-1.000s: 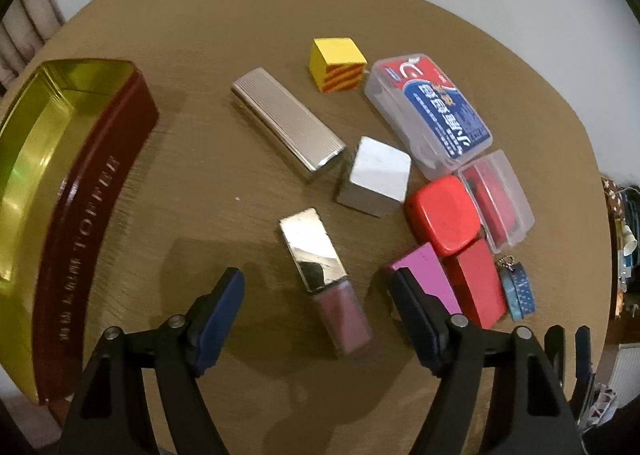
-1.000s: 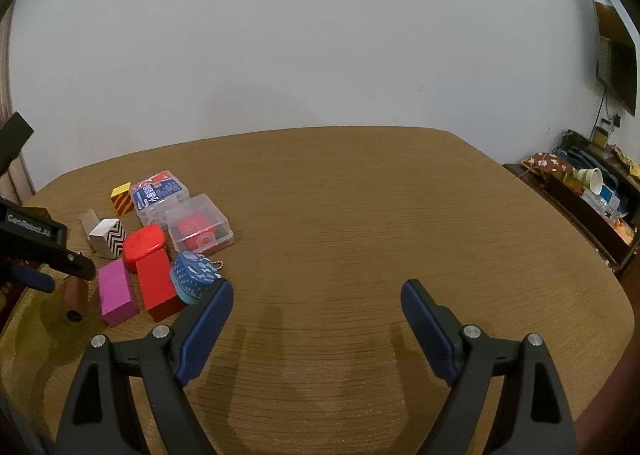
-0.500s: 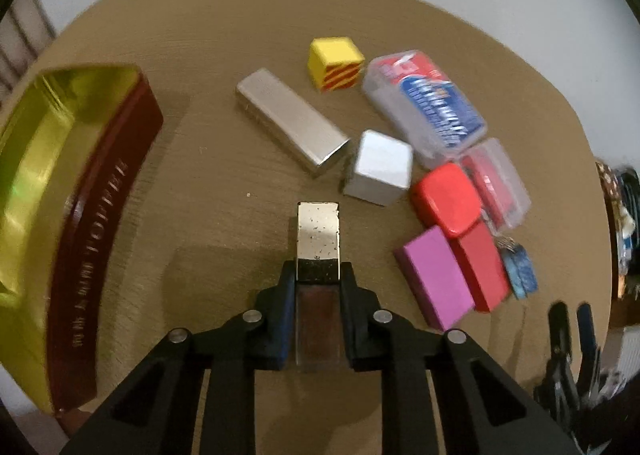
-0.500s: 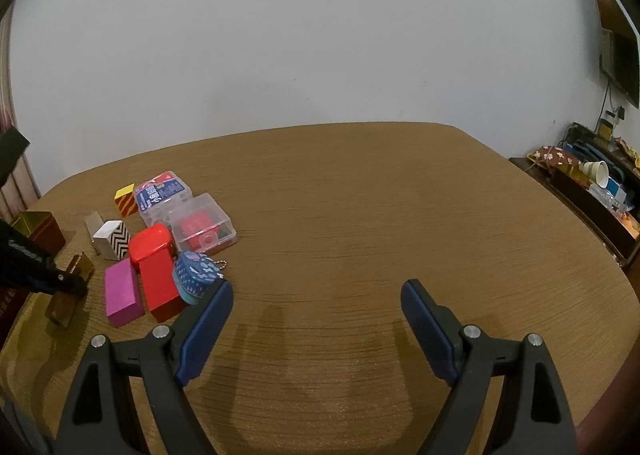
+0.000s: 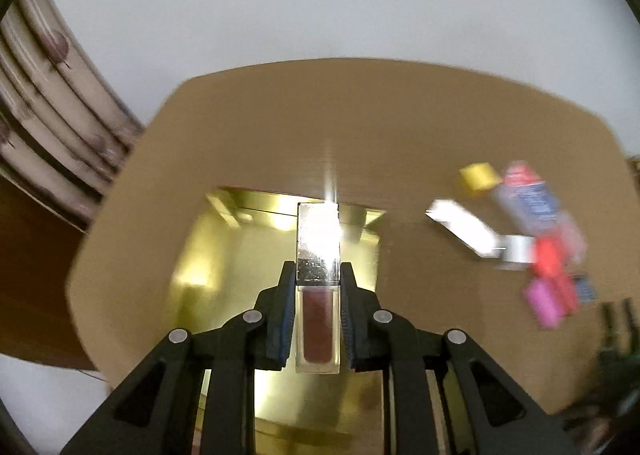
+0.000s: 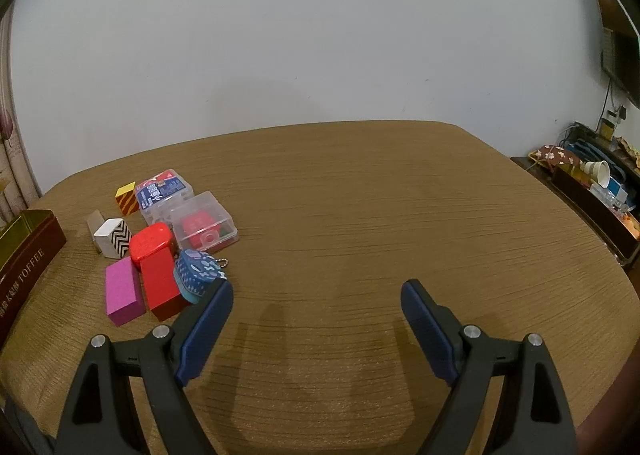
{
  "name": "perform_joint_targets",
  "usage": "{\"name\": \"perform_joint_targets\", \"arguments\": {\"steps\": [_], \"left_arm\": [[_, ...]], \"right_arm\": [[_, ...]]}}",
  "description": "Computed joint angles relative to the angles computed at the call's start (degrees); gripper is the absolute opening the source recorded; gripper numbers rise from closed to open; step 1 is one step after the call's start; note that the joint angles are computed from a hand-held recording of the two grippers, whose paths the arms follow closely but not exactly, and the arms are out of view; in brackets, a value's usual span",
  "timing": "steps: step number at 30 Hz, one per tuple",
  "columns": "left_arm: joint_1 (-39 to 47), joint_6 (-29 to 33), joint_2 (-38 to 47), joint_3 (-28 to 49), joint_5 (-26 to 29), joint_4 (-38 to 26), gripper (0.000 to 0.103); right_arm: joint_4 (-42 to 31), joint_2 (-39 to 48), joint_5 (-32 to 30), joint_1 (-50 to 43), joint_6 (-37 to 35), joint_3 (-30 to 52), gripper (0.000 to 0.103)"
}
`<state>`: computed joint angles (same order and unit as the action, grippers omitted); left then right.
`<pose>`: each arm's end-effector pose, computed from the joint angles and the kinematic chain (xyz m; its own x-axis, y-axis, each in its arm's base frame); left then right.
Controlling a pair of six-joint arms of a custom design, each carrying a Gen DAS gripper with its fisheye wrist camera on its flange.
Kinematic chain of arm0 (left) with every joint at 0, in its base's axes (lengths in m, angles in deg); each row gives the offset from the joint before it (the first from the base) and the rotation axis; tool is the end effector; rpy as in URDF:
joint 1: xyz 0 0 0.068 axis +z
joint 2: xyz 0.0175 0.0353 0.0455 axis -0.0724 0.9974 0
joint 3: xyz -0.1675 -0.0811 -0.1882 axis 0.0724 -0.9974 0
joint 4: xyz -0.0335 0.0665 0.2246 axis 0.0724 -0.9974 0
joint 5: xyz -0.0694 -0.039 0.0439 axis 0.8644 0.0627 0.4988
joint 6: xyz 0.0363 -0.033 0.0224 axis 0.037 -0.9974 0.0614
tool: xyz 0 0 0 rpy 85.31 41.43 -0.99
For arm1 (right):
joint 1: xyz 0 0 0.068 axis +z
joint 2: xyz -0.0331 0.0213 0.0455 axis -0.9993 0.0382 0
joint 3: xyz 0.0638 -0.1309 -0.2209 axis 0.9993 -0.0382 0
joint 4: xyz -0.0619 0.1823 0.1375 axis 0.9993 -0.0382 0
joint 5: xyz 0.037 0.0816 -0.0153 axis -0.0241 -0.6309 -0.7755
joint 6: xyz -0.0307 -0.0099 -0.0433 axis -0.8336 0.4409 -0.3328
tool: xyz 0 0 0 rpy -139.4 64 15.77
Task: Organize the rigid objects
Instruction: 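Carry the lipstick over the gold tin and open the left gripper, then grasp the blue patterned keychain case with the right gripper and drop it into the tin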
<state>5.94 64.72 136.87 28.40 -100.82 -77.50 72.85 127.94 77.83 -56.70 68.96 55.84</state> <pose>0.2777 0.0588 0.2260 -0.8613 -0.2694 -0.4308 -0.3765 0.9078 0.1849 0.1732 0.0907 0.1549 -0.5844 -0.0371 -0.8106 -0.0977 0.9949 0.0249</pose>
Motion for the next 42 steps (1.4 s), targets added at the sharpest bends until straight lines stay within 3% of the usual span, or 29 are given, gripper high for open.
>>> {"name": "perform_joint_targets", "arguments": {"steps": [8, 14, 15, 20, 24, 29, 34, 37, 42], "left_arm": [[10.7, 14.3, 9.9, -1.5, 1.9, 10.8, 0.017], [12.8, 17.3, 15.8, -0.3, 0.9, 15.8, 0.018], [11.1, 15.4, 17.0, -0.6, -0.3, 17.1, 0.018], [11.4, 18.3, 15.3, -2.6, -3.3, 19.9, 0.032], [10.0, 15.9, 5.0, -9.1, -0.8, 19.3, 0.044], [5.0, 11.7, -14.6, -18.3, 3.9, 14.6, 0.072], [-3.6, 5.5, -29.8, -24.8, 6.3, 6.5, 0.073], [-8.3, 0.0, -31.8, -26.3, 7.5, 3.2, 0.073], [-13.9, -6.8, -32.0, -29.5, 6.6, 3.4, 0.073]], "right_arm": [[-1.1, 0.8, -0.7, -0.5, 0.5, 0.9, 0.088], [-3.2, 2.3, -2.7, -1.4, 0.2, 2.7, 0.088], [-3.3, 2.6, -3.4, -1.7, 0.2, 2.9, 0.088], [-6.0, 1.2, -12.4, -5.8, -2.7, 4.6, 0.088], [-10.7, 2.4, -21.2, -9.2, -7.6, 9.9, 0.088], [-16.9, 9.2, -25.5, -7.5, -17.1, 18.4, 0.088], [-23.9, 13.4, -31.3, -8.1, -29.0, 24.8, 0.088], [-27.9, 16.5, -34.4, -9.7, -32.9, 28.6, 0.087], [-35.1, 21.3, -37.3, -10.4, -38.3, 35.4, 0.087]]}}
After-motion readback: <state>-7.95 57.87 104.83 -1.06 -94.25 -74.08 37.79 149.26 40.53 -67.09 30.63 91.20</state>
